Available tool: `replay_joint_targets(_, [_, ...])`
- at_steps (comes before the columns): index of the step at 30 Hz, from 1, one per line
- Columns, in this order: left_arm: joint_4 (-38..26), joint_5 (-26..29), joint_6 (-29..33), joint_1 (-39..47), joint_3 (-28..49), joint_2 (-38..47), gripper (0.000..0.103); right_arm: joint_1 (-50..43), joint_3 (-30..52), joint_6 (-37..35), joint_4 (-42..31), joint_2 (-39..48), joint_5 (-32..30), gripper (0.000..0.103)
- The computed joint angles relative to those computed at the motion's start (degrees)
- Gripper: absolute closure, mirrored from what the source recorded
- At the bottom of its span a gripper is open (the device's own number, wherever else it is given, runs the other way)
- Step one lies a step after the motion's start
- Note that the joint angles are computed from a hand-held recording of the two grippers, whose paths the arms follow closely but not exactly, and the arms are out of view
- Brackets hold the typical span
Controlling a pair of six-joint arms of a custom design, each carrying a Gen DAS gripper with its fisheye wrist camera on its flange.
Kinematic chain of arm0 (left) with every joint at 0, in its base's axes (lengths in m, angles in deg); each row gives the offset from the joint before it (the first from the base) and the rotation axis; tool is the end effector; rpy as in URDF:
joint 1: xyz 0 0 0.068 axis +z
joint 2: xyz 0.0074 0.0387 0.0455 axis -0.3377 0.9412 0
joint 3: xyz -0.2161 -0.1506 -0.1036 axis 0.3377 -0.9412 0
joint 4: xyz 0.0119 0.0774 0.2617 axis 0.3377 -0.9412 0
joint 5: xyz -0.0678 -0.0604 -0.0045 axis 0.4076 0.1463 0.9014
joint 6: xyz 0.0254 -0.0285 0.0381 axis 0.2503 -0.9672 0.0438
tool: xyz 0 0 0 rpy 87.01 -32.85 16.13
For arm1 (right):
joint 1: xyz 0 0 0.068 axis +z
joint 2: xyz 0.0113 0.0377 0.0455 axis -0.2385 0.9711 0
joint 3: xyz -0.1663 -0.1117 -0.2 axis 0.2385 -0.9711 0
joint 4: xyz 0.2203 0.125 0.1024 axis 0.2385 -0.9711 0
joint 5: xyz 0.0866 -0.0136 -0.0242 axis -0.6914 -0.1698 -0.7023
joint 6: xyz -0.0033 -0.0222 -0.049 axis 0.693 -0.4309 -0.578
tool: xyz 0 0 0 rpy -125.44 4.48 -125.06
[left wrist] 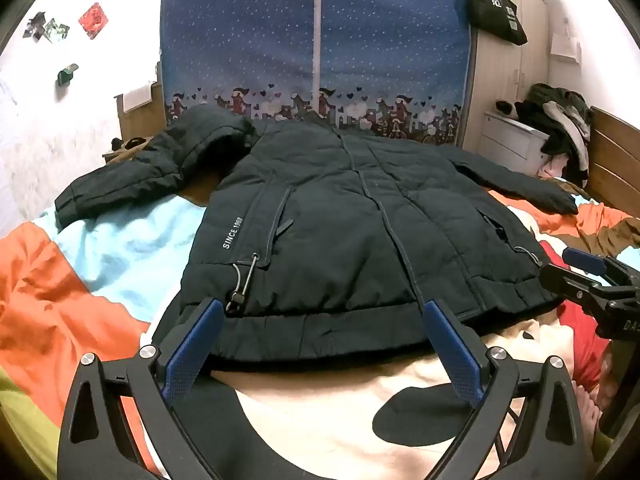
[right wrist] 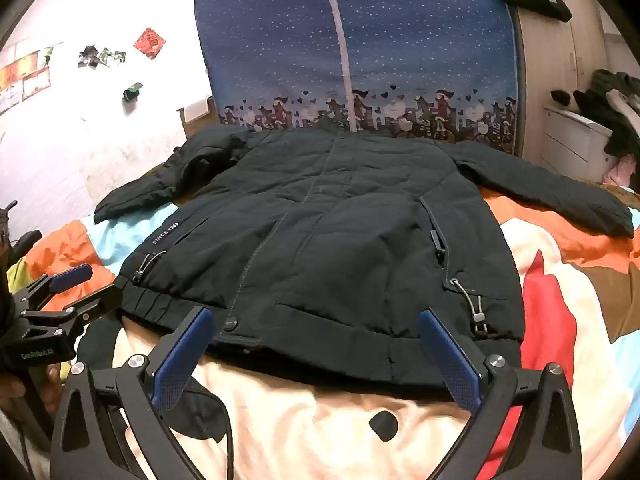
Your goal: Fold large clothes
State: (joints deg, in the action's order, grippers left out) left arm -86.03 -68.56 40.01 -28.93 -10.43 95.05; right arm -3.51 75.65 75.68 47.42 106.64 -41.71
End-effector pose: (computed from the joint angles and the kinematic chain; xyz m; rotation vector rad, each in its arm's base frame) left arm 0.2627 -0.0522 0.2047 0.4864 2.1547 -0.3098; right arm 0.2352 0.0466 0.2604 0.1461 2.0995 0.4486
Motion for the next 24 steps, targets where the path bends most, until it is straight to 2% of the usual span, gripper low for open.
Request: replay_joint_targets(24, [-0.1, 0.3, -0.2, 0.0, 0.2, -0.7, 0.005, -0.4, -0.2, 0.5, 0.3, 0.1, 0.0, 0.000])
